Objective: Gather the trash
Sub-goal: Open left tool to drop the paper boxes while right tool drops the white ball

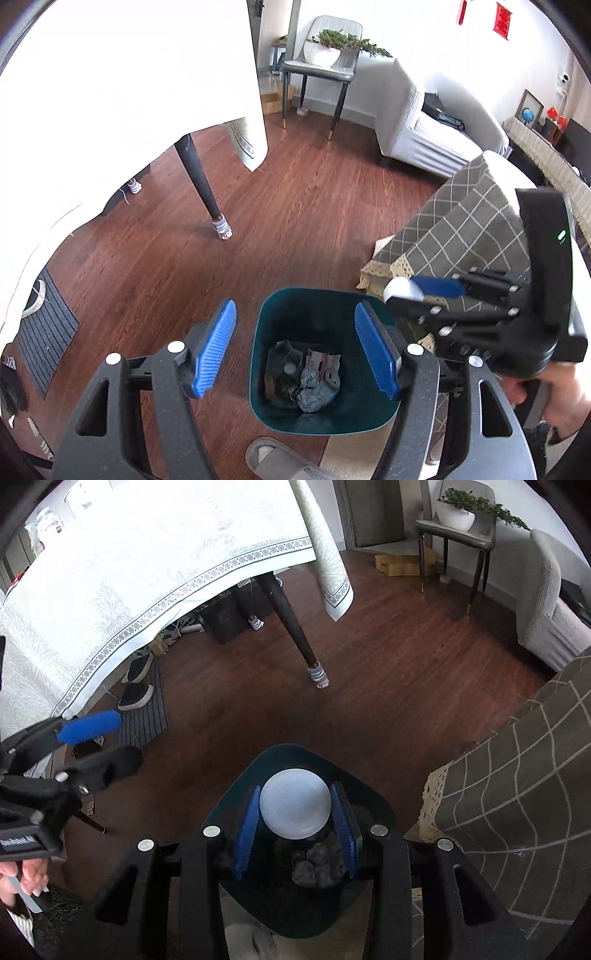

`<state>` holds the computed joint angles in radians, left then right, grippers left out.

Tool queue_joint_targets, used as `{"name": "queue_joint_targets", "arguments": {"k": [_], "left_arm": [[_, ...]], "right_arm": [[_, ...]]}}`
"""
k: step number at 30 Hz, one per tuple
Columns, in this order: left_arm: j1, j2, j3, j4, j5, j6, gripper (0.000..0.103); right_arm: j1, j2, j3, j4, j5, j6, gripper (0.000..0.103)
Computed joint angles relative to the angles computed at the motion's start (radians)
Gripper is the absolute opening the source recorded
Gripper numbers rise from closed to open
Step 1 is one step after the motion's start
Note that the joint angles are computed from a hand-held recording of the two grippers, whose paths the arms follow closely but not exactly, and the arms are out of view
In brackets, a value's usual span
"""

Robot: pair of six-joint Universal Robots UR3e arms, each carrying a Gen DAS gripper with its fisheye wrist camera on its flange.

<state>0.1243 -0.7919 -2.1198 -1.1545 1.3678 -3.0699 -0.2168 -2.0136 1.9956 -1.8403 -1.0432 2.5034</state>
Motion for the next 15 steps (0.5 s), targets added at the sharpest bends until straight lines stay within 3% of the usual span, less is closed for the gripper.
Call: {"name": "queue_joint_targets", "arguments": {"k": [12, 15], "left_arm": [[-0.063, -0.006, 0.063, 0.045, 0.069, -0.027, 0.071], [-0.047, 0.011, 0.073, 0.037, 0.046, -0.014, 0.071]], "right_arm": [[0.152, 0.096, 0.075, -0.123, -0.141, 0.051, 0.04], [0.176, 0.115, 0.096, -0.148, -0.18, 0.053, 0.04]]}}
